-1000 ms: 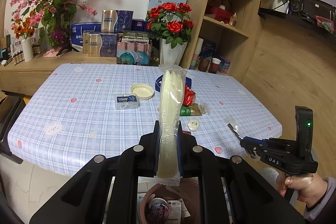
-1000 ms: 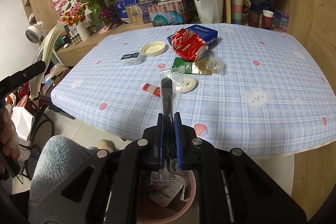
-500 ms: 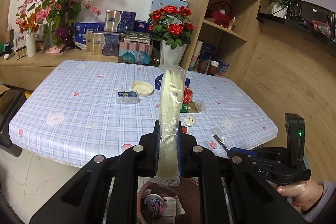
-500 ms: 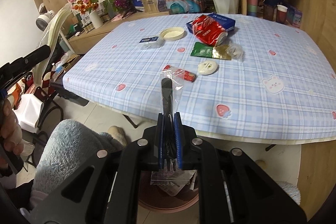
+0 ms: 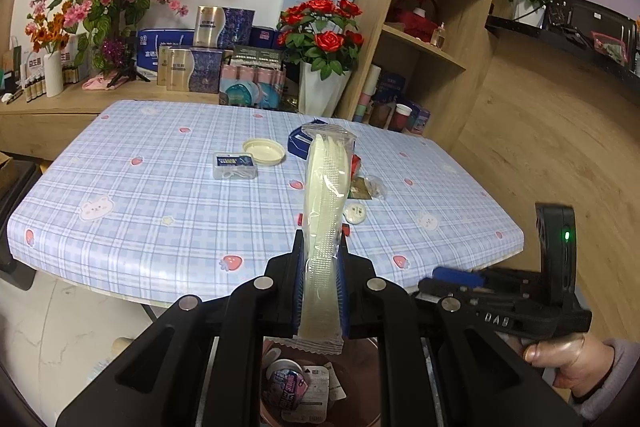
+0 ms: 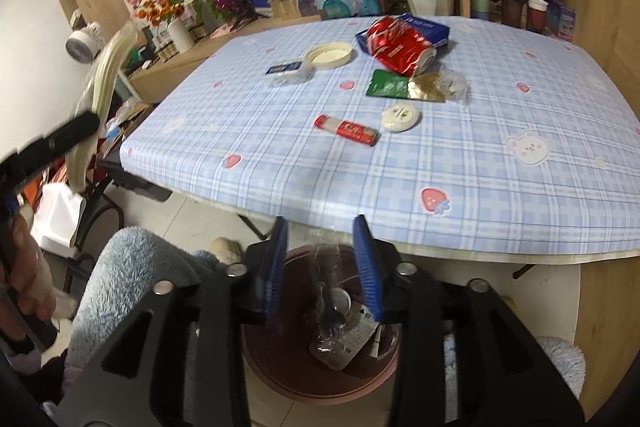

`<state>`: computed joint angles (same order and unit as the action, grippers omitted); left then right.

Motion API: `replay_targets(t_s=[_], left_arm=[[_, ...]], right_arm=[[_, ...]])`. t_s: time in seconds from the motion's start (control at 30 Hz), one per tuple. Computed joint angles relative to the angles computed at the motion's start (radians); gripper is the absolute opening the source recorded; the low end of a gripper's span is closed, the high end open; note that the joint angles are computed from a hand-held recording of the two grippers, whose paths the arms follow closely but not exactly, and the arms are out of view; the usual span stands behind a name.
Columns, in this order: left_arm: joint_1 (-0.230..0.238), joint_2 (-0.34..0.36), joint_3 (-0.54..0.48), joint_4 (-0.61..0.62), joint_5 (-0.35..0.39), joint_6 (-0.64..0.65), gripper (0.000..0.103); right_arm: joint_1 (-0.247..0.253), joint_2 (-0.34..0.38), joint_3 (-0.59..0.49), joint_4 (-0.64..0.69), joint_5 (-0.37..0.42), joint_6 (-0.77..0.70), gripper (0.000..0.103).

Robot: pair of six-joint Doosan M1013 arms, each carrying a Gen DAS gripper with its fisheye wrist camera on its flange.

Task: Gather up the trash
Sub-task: 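Carry the fork over the brown bin and open the right gripper while the left holds the spoon, then lower the wrapped spoon over the brown bin and open the left gripper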

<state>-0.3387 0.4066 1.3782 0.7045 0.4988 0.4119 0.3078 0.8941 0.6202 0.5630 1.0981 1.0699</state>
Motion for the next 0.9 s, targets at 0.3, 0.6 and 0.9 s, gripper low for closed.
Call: replay_targets(t_s=[0.3, 0.6, 0.9], left_arm=[[-0.014, 0.017, -0.005, -0.064, -0.018, 0.098, 0.013], [-0.017, 0.038, -0.025, -0.194, -0.034, 0.249, 0.014], [-0.014, 0.059, -0.054, -0.38, -0.053, 0.464, 0.016]], right_arm=[[0.0, -0.072, 0.119, -0.092, -0.307, 0.075, 0.097], [-0.014, -0.066, 0.114, -0.135, -0.352, 0.15, 0.097], [-0.024, -0.062, 0.116, -0.144, -0.361, 0.183, 0.097]])
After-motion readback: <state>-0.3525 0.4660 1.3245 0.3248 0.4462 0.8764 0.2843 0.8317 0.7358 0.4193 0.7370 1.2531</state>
